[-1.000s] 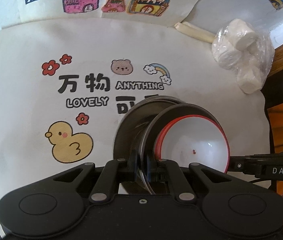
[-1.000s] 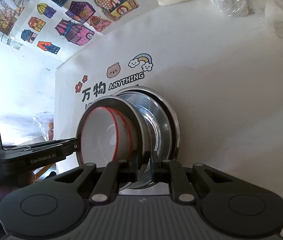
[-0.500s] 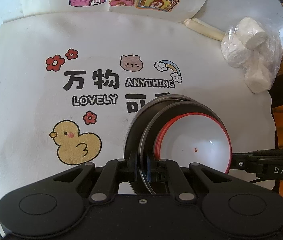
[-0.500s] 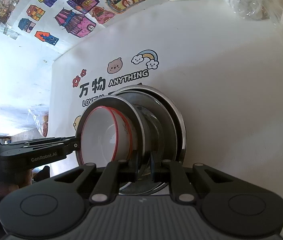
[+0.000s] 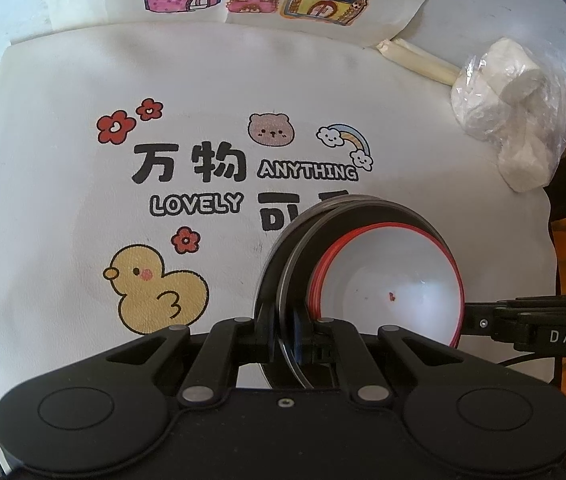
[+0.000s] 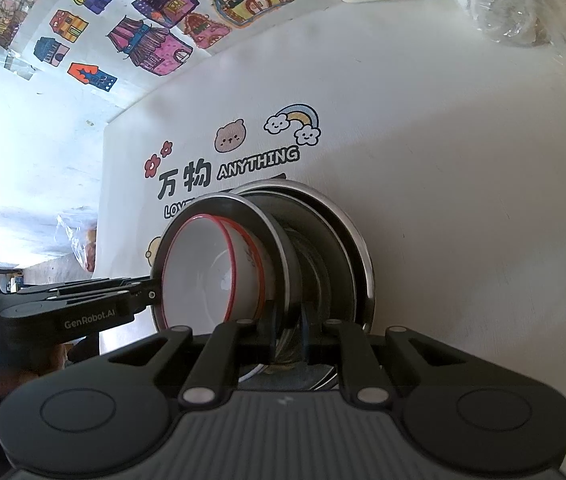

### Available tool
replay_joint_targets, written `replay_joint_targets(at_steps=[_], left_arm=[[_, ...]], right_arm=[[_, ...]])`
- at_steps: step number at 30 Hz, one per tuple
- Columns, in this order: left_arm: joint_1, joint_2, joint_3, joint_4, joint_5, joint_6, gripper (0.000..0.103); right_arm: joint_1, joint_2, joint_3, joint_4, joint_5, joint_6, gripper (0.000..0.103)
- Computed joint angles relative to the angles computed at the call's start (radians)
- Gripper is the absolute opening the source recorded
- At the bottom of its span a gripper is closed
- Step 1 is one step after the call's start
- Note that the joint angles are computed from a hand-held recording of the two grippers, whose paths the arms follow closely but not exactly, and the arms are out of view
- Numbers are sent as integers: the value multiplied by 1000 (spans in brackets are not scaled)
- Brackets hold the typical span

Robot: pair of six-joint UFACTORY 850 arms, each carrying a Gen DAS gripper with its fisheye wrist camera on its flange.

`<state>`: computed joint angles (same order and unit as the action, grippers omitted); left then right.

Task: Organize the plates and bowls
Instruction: 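Lower the bowl stack onto the steel plate stack with both grippers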

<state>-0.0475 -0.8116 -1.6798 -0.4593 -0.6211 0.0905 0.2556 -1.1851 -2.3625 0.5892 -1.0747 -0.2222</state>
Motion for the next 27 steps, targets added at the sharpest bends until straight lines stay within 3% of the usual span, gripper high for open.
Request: replay_joint_targets(at_steps=[27], left_arm=[[-13, -37, -57, 33, -29, -5, 7]], right_arm=[[-2, -20, -14, -7, 4, 51, 13]])
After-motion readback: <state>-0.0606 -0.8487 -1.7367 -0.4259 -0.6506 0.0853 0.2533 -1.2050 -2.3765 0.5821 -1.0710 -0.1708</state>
